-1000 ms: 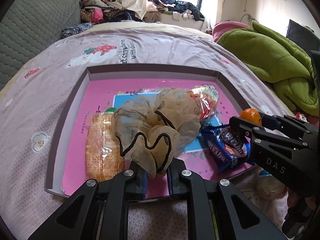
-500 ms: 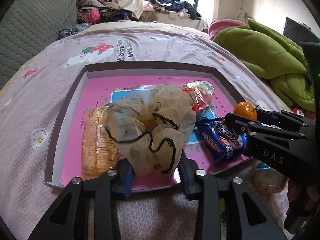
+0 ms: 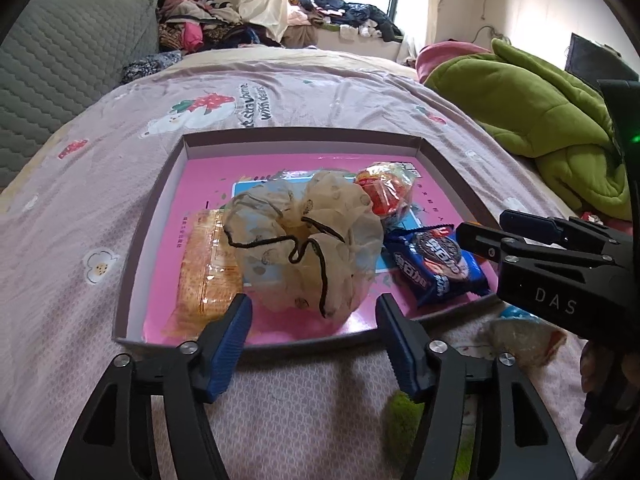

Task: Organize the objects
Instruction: 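Open the left tool on the pouf in the tray while the right tool releases the orange, then withdraw both tools from the tray toward the green ring and wrapped egg toy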

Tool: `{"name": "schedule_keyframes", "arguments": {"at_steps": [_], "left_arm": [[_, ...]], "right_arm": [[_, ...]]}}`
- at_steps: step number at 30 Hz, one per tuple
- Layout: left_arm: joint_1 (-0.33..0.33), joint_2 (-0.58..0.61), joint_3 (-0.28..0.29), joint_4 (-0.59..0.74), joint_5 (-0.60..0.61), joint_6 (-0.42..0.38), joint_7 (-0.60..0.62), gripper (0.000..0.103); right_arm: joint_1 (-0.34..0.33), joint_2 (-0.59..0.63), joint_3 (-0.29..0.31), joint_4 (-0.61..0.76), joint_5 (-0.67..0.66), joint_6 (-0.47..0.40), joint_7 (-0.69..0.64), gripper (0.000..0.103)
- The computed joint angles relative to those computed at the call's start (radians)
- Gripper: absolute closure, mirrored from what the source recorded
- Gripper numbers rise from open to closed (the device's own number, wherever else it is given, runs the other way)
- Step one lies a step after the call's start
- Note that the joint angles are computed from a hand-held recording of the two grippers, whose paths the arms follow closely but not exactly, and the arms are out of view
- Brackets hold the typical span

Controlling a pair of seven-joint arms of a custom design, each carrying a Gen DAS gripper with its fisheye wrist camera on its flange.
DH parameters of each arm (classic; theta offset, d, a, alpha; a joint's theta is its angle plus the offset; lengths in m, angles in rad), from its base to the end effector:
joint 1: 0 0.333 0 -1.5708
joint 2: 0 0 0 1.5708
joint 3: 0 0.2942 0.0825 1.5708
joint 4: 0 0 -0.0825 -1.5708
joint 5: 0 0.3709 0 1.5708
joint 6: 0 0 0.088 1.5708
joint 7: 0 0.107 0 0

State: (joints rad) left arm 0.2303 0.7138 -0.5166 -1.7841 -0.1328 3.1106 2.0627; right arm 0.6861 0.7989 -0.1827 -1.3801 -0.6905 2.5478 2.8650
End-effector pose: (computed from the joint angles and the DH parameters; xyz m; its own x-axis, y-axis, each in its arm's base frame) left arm 0.6703 -0.1308 0.2634 -0.4380 -0.8938 0.0961 -0.6905 0.2661 -0.6726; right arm 0.6272 0.3916 0.2700 -0.2068 -0.9778 0.0341 -0.7588 0.1383 -0.6365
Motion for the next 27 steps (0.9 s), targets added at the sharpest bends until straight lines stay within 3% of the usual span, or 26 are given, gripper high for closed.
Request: {"name": "schedule_keyframes", "arguments": {"at_steps": [12,22,27], "left_arm": [[0.007,-0.084,0.02,-0.098,0.01,0.043,-0.048,0.034],[0.112,-0.173,-0.064,-0.212,0.036,0.087,-0.076,0.033],[0.197,-0.217,-0.144,-0.268,0.058,0.104,-0.089,0.033]], "right_arm": [[0.028,-0.073,0.0,-0.07,-0.049,-0.01,0.045,0.049],[0.05,-0.163,0.014,-0.143,-0.157,-0.011,0.136,0.048],[0.056,-0.211,0.031,-0.172,-0.217,-0.035,0.173,0.048]]}}
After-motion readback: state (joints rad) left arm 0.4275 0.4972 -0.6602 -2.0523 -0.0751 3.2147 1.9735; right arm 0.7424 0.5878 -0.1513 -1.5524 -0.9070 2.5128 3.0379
